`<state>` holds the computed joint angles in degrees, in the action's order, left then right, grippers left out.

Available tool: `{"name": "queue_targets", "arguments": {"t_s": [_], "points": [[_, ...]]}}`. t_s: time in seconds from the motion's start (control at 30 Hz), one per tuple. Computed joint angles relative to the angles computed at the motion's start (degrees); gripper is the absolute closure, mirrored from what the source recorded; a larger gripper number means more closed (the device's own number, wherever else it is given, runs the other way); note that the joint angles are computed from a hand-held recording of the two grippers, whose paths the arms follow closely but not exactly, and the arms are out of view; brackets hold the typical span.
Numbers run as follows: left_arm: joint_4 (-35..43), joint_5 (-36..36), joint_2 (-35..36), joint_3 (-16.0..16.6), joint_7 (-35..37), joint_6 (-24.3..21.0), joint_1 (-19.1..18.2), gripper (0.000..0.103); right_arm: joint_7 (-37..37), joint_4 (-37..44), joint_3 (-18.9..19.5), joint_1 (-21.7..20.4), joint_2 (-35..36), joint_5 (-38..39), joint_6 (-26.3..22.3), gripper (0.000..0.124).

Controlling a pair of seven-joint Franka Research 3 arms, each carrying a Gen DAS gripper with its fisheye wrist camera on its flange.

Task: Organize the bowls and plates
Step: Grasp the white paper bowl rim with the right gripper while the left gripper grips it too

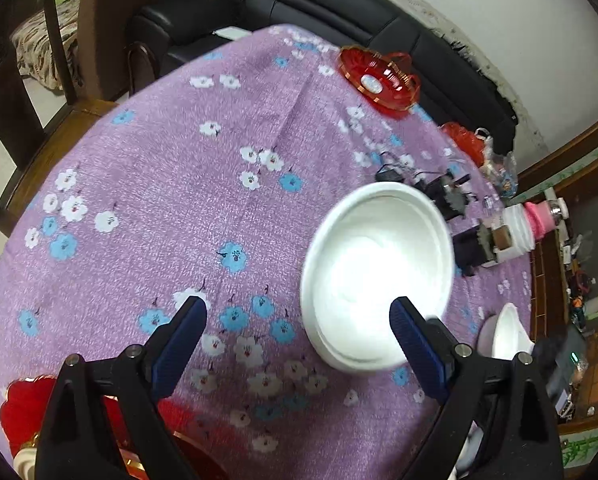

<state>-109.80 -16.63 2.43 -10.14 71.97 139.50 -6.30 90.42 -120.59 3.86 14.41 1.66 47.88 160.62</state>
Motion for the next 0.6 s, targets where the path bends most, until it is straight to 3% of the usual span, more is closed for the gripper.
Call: {"name": "queue_targets", "arguments": {"t_s": [0.27, 0.3, 0.37, 0.4, 0.47, 0.6], "points": [[8.79, 0.58, 8.37, -1.50, 0.20, -8.12, 0.36, 0.011, -4.63, -1.20, -0.84, -0.70, -1.43, 5.73, -4.50, 0.115], [9.75, -0.13, 9.09, -1.93, 1.00, -8.96, 0.53, 0.015, -4.86, -1.41, -0.88, -0.73, -1.48, 6.11, -4.46, 0.115], [11.08, -0.97, 9.75, -2.75, 3.34, -10.17, 0.67, 0.042, -6.01, -1.74, -0.96, -0.80, -1.60, 8.05, -4.63, 0.115], [11.85, -1.62, 10.06, -3.13, 4.82, -11.17, 0.78, 0.067, -7.51, -1.85, -1.02, -0.85, -1.70, 9.86, -4.83, 0.115], [11.91, 0.10, 9.53, -3.14, 5.24, -11.33, 0.14, 0.076, -5.84, -2.81, -0.95, -0.74, -2.38, 7.76, -3.41, 0.115], [8.72, -0.03, 6.09, -3.03, 6.11, -8.44, -0.28, 0.091, -9.93, -4.51, -1.46, -0.56, -4.62, 13.15, -2.79, 0.115]]}}
